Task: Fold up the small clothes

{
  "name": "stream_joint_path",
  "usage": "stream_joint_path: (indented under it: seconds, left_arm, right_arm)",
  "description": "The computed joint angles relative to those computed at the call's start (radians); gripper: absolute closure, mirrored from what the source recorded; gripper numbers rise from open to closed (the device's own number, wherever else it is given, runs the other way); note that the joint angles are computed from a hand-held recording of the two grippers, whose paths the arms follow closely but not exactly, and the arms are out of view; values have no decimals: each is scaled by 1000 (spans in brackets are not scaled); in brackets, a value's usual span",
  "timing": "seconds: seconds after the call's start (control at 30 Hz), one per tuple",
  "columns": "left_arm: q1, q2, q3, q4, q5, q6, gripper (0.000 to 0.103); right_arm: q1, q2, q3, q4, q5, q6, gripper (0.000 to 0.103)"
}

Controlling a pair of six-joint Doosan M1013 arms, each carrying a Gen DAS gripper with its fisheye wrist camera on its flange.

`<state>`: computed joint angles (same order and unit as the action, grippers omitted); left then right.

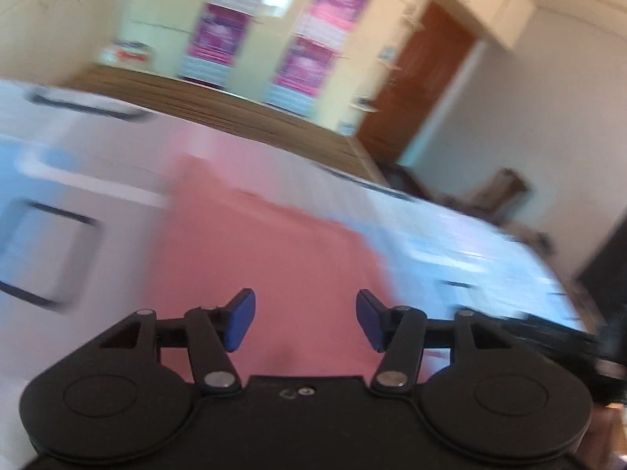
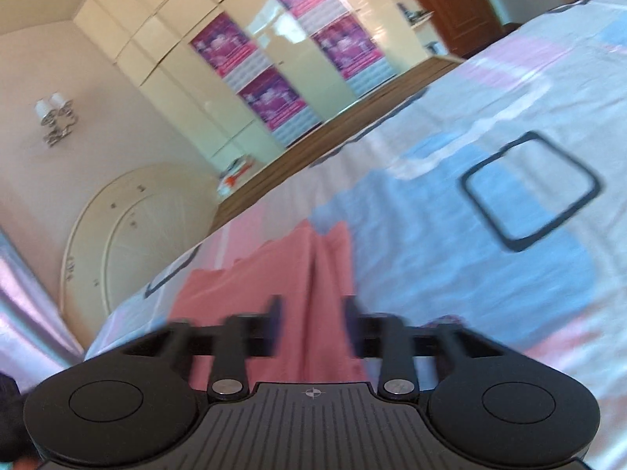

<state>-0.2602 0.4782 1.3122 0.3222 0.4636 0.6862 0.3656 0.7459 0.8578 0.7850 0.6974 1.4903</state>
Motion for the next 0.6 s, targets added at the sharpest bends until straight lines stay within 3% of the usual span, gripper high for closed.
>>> stream_joint_path:
  seconds: [0.13, 0.23, 0.33, 0.6]
  left_arm:
    - [29, 6, 1, 79, 83, -75, 50]
    - [52, 20, 4, -55, 109, 18, 47]
    - [61, 23, 23, -81, 80, 16, 43]
    - [74, 11, 65, -112, 21, 17, 40]
  right_arm:
    - [17, 58, -93, 25, 104, -39, 62]
    - [30, 101, -168, -29, 188, -21, 62]
    - [44, 152, -268, -149, 297, 44, 62]
    - [53, 222, -404, -201, 433, 59, 62]
